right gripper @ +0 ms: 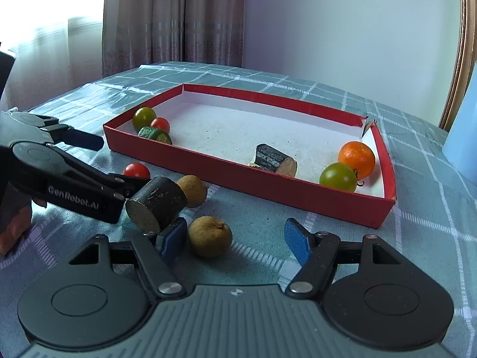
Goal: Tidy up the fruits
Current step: 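Grasp a red cherry tomato with the left gripper while the right gripper grasps a brown longan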
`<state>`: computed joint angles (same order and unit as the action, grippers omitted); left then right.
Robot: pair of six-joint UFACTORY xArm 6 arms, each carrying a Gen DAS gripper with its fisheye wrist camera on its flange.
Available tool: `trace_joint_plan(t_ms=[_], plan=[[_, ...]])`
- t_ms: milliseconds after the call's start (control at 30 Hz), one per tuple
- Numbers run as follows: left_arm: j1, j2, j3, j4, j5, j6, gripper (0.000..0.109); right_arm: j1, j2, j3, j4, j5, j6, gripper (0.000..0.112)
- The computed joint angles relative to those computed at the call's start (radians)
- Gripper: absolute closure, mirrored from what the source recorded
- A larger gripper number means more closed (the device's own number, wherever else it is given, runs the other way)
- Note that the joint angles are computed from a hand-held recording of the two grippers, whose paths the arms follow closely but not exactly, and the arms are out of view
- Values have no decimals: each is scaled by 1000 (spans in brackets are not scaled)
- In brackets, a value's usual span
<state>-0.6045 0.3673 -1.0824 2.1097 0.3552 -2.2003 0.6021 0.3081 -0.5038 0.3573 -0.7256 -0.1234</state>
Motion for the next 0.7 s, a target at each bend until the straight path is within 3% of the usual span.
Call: trace_joint_plan(t_ms=[33, 100, 333, 433, 500, 600, 700], plan=[[-9, -1, 3, -16, 19, 22, 11, 1, 1, -1, 2, -1, -2, 41], [-13, -3, 5, 5, 24, 13, 22, 5, 3, -1, 9, -4, -8, 41], [38, 12, -39, 269, -114, -288, 35, 0, 2, -1, -6, 0, 10, 40], [17, 2, -31, 326, -105, -322, 64, 8, 4, -2, 19, -5, -3, 41], [-14, -2, -15, 256, -62, -210, 81, 27, 9, -6, 74, -18, -24, 43], [-64, 1, 5, 112, 35, 2, 84, 14, 6, -3, 48, -14, -3, 50], [-61, 3, 1, 122, 30, -10, 84, 18, 7, -4, 56, -14, -10, 50]])
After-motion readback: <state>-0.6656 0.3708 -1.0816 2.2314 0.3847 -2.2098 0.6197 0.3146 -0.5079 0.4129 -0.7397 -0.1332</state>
